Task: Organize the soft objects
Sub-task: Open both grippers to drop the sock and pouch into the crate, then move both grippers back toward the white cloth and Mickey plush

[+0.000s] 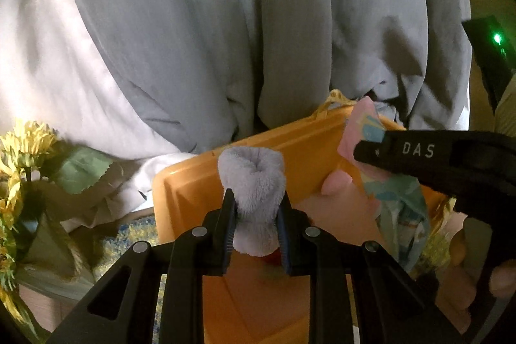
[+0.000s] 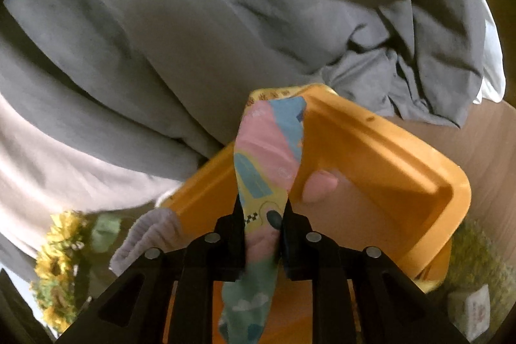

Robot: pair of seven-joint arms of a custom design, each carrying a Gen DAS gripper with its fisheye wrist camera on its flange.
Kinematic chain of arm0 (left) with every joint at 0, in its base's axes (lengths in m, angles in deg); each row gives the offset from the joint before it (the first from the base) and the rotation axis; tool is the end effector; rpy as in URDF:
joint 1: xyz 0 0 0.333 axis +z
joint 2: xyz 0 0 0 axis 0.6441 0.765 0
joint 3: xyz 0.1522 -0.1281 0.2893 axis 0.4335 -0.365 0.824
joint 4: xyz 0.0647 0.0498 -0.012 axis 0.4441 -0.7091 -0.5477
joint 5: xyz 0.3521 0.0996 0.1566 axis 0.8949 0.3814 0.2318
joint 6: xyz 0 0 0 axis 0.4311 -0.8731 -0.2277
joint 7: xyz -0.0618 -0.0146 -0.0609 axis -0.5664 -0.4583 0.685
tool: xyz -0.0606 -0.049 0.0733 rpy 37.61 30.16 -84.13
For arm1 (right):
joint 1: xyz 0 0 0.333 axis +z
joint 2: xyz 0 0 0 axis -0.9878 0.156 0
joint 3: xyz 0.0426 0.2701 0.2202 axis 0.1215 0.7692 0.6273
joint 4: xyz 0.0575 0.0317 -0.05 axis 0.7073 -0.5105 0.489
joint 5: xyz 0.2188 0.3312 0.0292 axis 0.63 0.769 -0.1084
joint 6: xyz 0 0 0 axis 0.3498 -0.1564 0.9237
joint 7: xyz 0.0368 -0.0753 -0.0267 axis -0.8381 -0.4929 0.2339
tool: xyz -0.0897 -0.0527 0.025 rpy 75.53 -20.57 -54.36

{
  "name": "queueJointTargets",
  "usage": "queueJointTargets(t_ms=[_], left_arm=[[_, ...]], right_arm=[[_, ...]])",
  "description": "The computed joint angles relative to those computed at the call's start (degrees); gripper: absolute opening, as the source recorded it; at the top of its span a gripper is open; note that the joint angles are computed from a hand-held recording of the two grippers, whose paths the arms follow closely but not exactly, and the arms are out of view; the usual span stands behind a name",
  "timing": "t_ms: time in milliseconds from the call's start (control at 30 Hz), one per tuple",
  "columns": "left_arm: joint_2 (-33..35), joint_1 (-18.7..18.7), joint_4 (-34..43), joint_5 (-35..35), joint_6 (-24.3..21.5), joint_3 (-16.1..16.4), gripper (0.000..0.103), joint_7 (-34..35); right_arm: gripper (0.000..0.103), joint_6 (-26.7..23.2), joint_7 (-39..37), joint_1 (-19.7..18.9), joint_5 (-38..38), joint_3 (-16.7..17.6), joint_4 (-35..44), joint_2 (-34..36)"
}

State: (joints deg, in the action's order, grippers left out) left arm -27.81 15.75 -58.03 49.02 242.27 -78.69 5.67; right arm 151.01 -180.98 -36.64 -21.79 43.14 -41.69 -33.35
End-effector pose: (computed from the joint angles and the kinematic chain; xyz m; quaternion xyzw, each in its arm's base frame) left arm 0.5184 -0.3235 0.4959 -0.3955 0.7951 -0.3847 0.2516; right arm 0.4828 0.5045 0.5045 -0.3340 0.8323 -0.2156 0.3862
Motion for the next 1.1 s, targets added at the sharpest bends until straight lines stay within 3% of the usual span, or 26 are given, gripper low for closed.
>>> queueJointTargets(t_ms=[33,100,167,300,467,533,600,767,933,1100], left_arm=[[0.1,0.4,0.0,-0.4,-0.2,-0.5,0.025,0.4],[0.2,2.7,-0.1,-3.4,-0.7,-3.3,0.028,2.8],[0.2,4.1,-0.2,-5.9,-1.0,-5.1,0.033,4.8],[-0.5,2.1,-0.9,-5.1,-0.2,-2.7,0.046,3.8],[-1.6,0.2,-1.6,-2.0,0.3,0.2,0.047,-0.2],[-2.4,-1.6,-1.8,2.9,0.4,2.9,0.048,-5.4],[-3.3,0.2,-2.6,2.6,1.0,1.1,0.048,-5.6],[-5.6,-1.0,-1.8,24.3,1.3,4.9,0.051,-26.3],[-8.6,3.2,-2.0,36.5,1.2,1.4,0.054,-39.0],[-12.3,8.2,-4.0,42.4,1.9,-3.4,0.056,-45.1]], right_arm=[[0.027,0.1,-1.2,-0.2,0.4,0.1,0.3,0.2],[0.049,0.0,-2.6,-0.3,1.0,0.0,0.8,0.5],[0.056,-0.7,-3.3,-0.2,1.8,0.0,1.3,0.6],[0.061,-0.3,-4.2,-0.3,2.4,-0.1,1.1,0.3],[0.067,-3.3,-4.4,0.6,2.8,0.0,2.3,0.5],[0.067,-4.6,-5.3,0.9,3.0,0.1,2.8,0.4],[0.067,-5.7,-5.8,1.2,3.1,0.2,3.1,0.3],[0.067,-7.9,-6.5,1.9,2.6,0.8,2.9,-0.7],[0.067,-11.1,-6.2,2.8,1.7,2.0,2.0,-2.3],[0.067,-15.9,-5.7,4.0,0.5,3.8,0.8,-4.2]])
